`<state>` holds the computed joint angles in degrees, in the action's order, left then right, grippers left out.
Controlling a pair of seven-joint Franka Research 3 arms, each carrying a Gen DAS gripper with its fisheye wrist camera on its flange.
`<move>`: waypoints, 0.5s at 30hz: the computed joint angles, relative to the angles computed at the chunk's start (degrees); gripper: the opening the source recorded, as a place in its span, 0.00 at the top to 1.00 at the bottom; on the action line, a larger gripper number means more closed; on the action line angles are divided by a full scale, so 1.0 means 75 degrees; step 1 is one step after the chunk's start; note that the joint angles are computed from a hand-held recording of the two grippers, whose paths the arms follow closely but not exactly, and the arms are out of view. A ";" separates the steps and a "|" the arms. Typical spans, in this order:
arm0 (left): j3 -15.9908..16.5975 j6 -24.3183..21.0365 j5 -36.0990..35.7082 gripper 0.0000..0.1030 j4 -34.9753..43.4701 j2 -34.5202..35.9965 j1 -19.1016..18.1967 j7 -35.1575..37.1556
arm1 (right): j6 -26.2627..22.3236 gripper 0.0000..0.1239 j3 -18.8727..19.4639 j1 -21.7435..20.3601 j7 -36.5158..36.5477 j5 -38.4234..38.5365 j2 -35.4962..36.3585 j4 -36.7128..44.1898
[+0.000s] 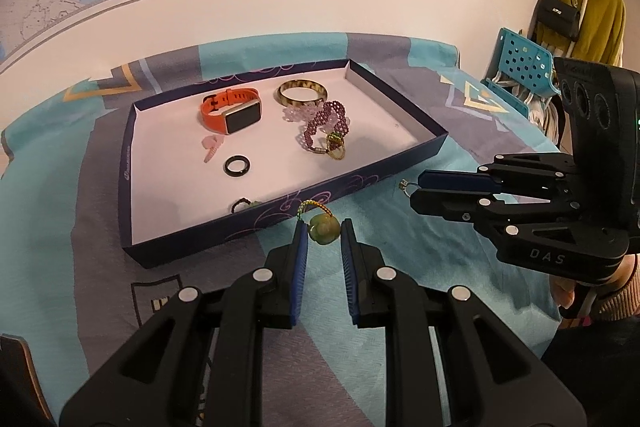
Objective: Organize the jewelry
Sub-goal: 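Carry the green-bead chain with the left tool into the box while the right tool carries the silver ring there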
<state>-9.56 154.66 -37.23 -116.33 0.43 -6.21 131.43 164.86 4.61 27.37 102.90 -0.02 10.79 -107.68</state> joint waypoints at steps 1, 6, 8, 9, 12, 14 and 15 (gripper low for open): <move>0.0002 0.0013 0.0006 0.83 0.0006 0.0001 0.0004 -0.0011 | 0.0000 0.88 -0.0005 0.0004 -0.0002 -0.0014 0.0018 0.0028; 0.0007 0.0070 -0.0022 0.83 0.0028 -0.0009 0.0019 -0.0001 | 0.0002 0.88 0.0007 -0.0001 -0.0093 0.0047 0.0118 0.0170; 0.0006 0.0133 0.0043 0.83 0.0020 -0.0018 0.0012 -0.0057 | -0.0002 0.88 0.0009 0.0001 -0.0138 0.0076 0.0153 0.0221; 0.0007 0.0173 0.0091 0.83 0.0021 -0.0016 0.0010 -0.0095 | -0.0013 0.88 0.0016 -0.0004 -0.0176 0.0104 0.0179 0.0264; 0.0009 0.0203 0.0087 0.83 0.0048 -0.0008 0.0011 -0.0080 | -0.0015 0.88 0.0013 -0.0003 -0.0234 0.0159 0.0227 0.0339; 0.0008 0.0230 0.0083 0.83 0.0060 -0.0005 0.0012 -0.0069 | -0.0020 0.88 -0.0010 0.0018 -0.0237 0.0149 0.0251 0.0389; 0.0006 0.0237 0.0074 0.83 0.0061 -0.0009 0.0013 -0.0062 | -0.0016 0.88 -0.0018 0.0030 -0.0233 0.0143 0.0251 0.0393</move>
<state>-9.51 156.44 -36.68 -115.87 0.36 -6.12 130.97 164.74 4.47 27.59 101.15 1.05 12.67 -104.74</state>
